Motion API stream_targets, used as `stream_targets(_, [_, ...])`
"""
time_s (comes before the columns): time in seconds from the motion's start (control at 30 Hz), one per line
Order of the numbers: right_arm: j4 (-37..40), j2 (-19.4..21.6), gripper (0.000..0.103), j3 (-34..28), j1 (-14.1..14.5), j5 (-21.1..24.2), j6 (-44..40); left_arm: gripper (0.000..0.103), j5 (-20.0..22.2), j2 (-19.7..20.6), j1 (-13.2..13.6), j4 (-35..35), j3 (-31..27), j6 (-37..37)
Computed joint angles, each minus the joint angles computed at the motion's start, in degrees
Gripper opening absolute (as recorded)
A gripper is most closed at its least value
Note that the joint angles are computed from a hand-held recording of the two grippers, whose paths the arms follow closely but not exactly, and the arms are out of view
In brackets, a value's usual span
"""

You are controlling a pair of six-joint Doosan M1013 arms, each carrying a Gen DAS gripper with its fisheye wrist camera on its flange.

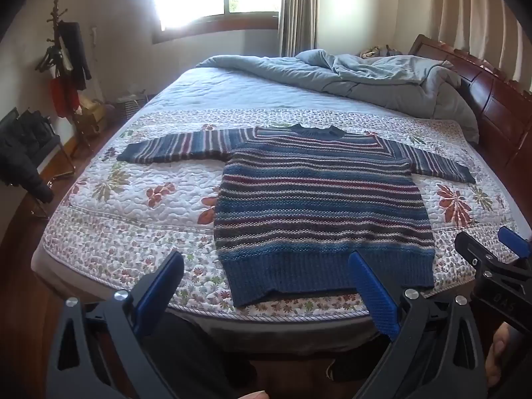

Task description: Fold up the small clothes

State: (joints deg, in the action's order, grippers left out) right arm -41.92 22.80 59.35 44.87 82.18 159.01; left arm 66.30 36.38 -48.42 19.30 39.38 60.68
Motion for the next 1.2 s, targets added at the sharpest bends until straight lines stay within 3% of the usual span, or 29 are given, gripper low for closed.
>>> stream_targets(1.2, [0.3, 0.0, 0.101, -0.2, -0.2, -0.2, -0.3, 0.099, -0.6, -0.4, 0.0, 0.6, 0.9, -0.6])
